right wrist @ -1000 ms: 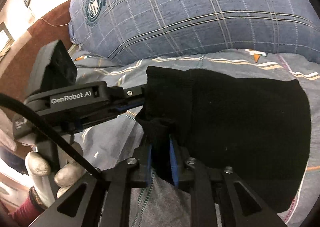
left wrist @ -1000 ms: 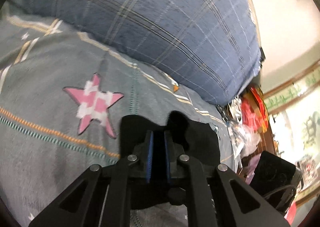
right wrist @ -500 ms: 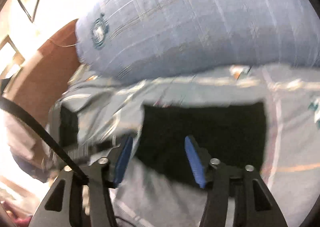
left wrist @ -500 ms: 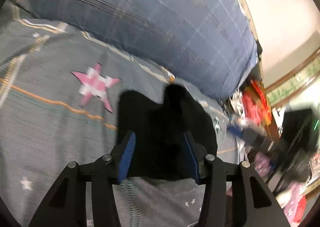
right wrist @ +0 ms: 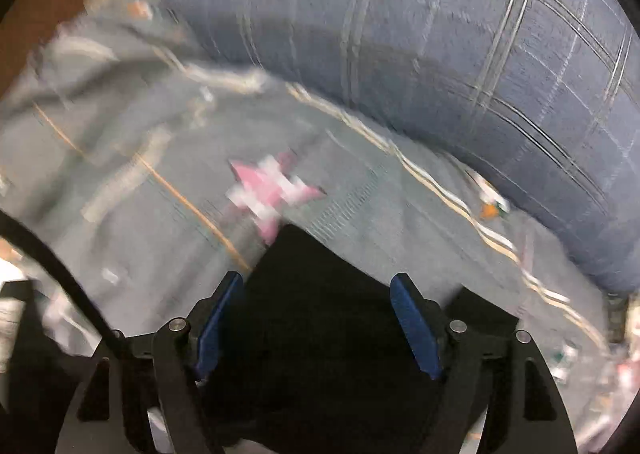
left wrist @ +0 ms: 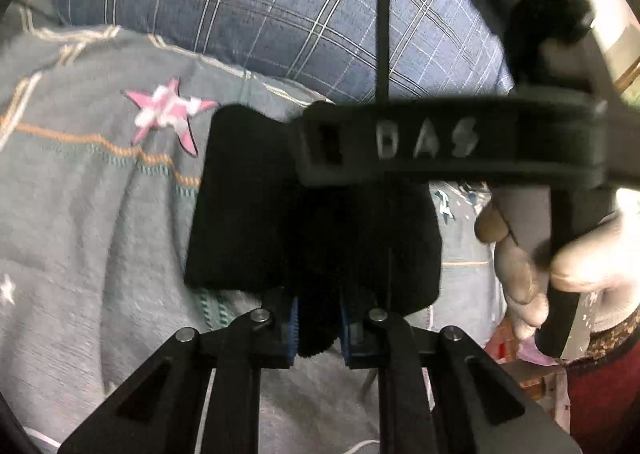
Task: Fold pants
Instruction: 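Lift and fold the pants end over with both grippers, then lower the folded black pants onto the sheet and open both grippers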
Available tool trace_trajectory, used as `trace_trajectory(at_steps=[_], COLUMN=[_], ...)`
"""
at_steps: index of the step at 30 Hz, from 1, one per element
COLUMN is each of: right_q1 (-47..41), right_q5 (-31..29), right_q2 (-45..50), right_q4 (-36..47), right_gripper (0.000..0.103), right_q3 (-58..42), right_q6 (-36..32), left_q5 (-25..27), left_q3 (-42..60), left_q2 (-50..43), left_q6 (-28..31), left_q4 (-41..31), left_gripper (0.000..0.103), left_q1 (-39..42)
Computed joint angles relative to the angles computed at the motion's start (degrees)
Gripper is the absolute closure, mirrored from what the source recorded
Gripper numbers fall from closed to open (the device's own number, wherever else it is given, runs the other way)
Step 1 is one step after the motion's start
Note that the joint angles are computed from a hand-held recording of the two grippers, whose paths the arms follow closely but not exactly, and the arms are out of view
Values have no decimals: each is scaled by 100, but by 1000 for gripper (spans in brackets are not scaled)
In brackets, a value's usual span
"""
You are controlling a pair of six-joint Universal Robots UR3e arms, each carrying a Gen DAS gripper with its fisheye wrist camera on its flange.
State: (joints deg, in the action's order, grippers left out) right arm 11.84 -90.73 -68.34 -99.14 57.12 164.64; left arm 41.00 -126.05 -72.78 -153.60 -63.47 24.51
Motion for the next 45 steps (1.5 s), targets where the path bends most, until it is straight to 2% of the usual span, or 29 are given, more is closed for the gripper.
trace_trajectory(at_steps=[1,2,3,5,8,12,17,19,20,21,22,23,25,26,27,29,31,33,36,37,38,40,43,45], right_q1=[-65,-196,-337,-464,-566,-515,-354,-304,-334,-391,-469,-619,-1043,-1302,-1507,-1965,-2380,-2758,-3282,-3445,-3593,-3776,-3797,-3716], right_q5=[-25,133,384,569,781,1000,1255,1320,1479,1676,1874,2206,3058,3429,3633,3878,3972,3967,4182,4307,4446,4634,4605,4157], right_q2=[33,-39,-81,-267,-411,-179,627,1000,1139,1189,1128,937,411,54,-251,-910,-1445,-1936,-2534,-2693,-2798,-2807,-2639,-2559], right_q4=[238,432,618,585,551,537,645,666,628,505,261,-83,-738,-1109,-1388,-1778,-1672,-1479,-1125,-1036,-974,-894,-1195,-1560], right_gripper=[36,61,73,80,82,82,81,71,62,55,53,51,49,44,38,36,36,36,43,43,43,43,46,55], right_q3=[-4,68,96,302,256,-378,-1334,-1502,-1470,-1338,-1073,-676,188,656,1000,1593,1955,2369,3059,3317,3551,3790,4219,4440], right_q6=[48,35,55,138,367,749,1226,1325,1367,1391,1449,1572,1820,1995,2101,2098,1824,1498,996,827,674,501,556,569], left_q5=[-35,-84,-111,-229,-490,-718,-535,-408,-401,-459,-503,-505,-539,-571,-614,-724,-815,-927,-871,-768,-775,-524,809,1334], left_q3=[-10,-9,-53,-49,172,619,670,520,488,473,515,599,814,910,1042,1337,1584,1849,2070,2312,2493,3114,3433,3041], left_q2=[-54,-93,-75,-39,183,-40,-557,-787,-854,-872,-853,-767,-537,-382,-231,-10,-12,-107,-479,-713,-1187,-1863,-2573,-2694], left_q6=[-14,32,19,77,534,691,265,66,97,180,340,476,952,1262,1533,1867,1818,1476,311,165,-342,-903,-1652,-1635], left_q4=[-1,-98,-88,-197,-983,-1407,-960,-642,-692,-822,-1080,-1406,-2171,-2579,-2970,-3580,-3716,-3472,-2047,-1822,-1116,-756,204,656], left_gripper=[88,89,90,91,91,91,91,90,86,85,83,77,75,74,72,69,68,68,68,68,68,68,70,71], left_q1=[-2,24,46,129,511,890,955,892,960,1040,1125,1195,1482,1673,1873,2180,2225,1990,1203,940,489,-36,-806,-944])
